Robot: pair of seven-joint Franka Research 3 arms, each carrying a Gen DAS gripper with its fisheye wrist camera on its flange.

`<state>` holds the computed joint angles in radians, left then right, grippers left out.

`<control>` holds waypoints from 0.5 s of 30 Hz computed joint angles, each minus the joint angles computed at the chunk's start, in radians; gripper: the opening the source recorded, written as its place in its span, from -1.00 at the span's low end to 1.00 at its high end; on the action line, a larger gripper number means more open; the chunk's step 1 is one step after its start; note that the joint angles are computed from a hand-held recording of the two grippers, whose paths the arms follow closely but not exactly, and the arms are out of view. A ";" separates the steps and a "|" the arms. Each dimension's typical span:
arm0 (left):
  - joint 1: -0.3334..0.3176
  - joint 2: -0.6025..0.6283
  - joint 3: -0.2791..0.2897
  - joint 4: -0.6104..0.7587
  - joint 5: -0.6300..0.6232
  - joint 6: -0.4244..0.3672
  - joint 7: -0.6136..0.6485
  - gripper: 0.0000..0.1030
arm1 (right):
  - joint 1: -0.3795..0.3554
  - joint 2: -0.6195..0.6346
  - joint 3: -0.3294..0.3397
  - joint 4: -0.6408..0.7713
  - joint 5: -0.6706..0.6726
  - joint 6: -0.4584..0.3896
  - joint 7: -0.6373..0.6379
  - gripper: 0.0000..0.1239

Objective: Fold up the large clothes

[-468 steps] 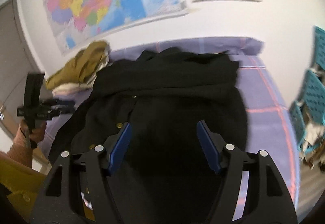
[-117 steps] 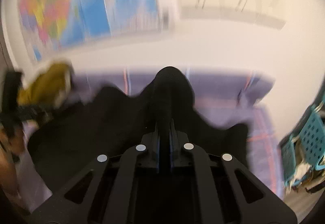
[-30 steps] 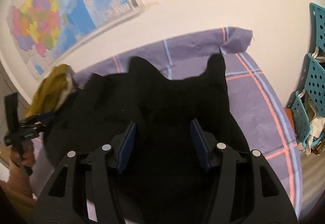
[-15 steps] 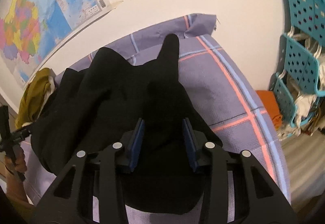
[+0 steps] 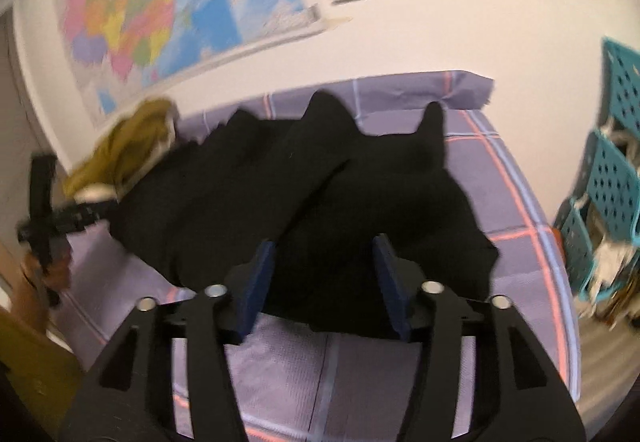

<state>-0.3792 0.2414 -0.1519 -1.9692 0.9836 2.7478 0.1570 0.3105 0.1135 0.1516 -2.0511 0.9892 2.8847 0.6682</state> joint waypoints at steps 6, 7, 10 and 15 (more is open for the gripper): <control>0.013 0.056 -0.007 0.038 -0.133 -0.014 0.044 0.45 | 0.045 0.088 -0.029 0.041 -0.291 0.059 0.297 -0.11; 0.003 0.051 0.001 0.035 -0.125 -0.017 0.033 0.45 | 0.052 0.082 -0.036 0.035 -0.340 0.065 0.337 -0.11; -0.036 0.018 0.023 0.027 -0.044 -0.073 -0.030 0.43 | 0.007 0.038 0.016 0.006 -0.270 0.078 0.292 -0.11; -0.046 -0.055 0.011 -0.007 0.247 0.005 -0.219 0.54 | -0.006 -0.049 0.066 -0.024 0.069 0.100 -0.029 -0.10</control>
<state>-0.4255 0.1864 -0.1410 -1.9766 1.2308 2.7527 -0.0623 0.3041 0.0646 0.2179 -2.0753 1.0581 2.9844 0.6388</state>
